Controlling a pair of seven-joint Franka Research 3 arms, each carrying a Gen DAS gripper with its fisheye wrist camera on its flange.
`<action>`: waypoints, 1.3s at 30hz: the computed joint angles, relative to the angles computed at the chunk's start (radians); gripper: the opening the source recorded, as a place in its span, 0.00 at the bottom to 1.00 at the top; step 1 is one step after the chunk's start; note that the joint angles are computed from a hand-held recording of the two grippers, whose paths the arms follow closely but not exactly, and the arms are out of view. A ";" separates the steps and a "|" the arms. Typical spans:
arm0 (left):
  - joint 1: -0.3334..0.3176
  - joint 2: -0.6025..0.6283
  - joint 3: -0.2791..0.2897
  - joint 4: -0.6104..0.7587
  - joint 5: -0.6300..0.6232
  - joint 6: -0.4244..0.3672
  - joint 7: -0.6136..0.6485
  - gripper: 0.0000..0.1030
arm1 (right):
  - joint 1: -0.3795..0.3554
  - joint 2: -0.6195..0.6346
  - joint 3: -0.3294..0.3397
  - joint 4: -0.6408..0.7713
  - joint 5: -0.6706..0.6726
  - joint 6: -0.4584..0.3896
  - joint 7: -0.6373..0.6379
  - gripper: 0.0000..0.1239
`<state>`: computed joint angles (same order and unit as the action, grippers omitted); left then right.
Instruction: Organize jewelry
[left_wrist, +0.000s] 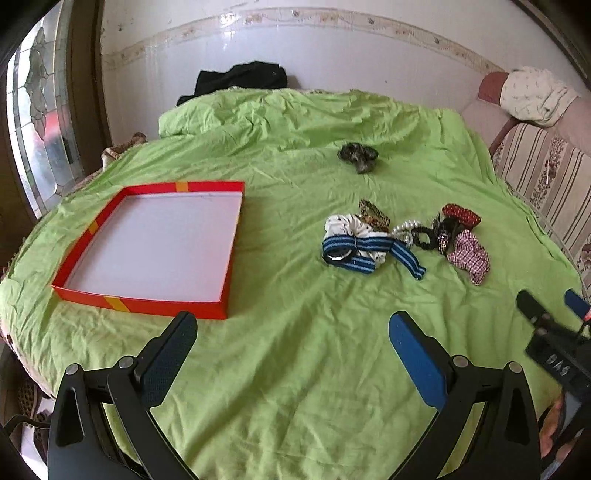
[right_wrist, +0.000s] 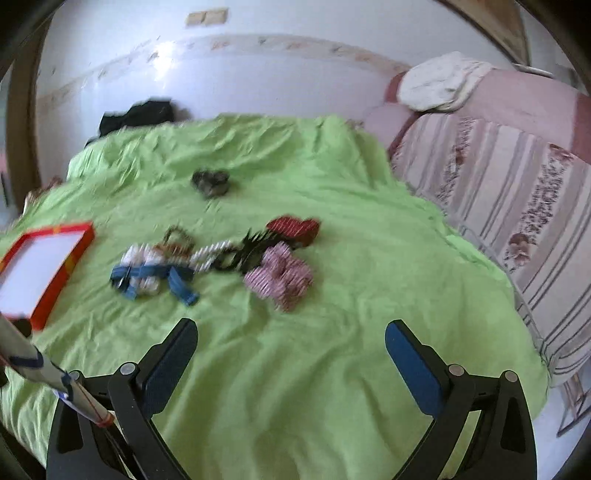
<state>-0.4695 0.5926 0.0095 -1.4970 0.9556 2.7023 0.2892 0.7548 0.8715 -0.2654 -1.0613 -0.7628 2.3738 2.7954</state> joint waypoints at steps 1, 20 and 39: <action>-0.006 -0.009 0.008 -0.010 0.013 0.003 -0.015 1.00 | 0.003 0.005 0.000 0.009 0.002 -0.009 0.004 0.79; -0.002 -0.015 -0.022 -0.016 0.086 -0.035 -0.038 1.00 | -0.006 -0.019 0.029 -0.033 0.019 -0.035 0.027 0.80; 0.000 0.065 -0.028 0.057 -0.115 -0.031 0.162 1.00 | -0.050 0.025 0.050 0.005 0.158 -0.022 -0.057 0.80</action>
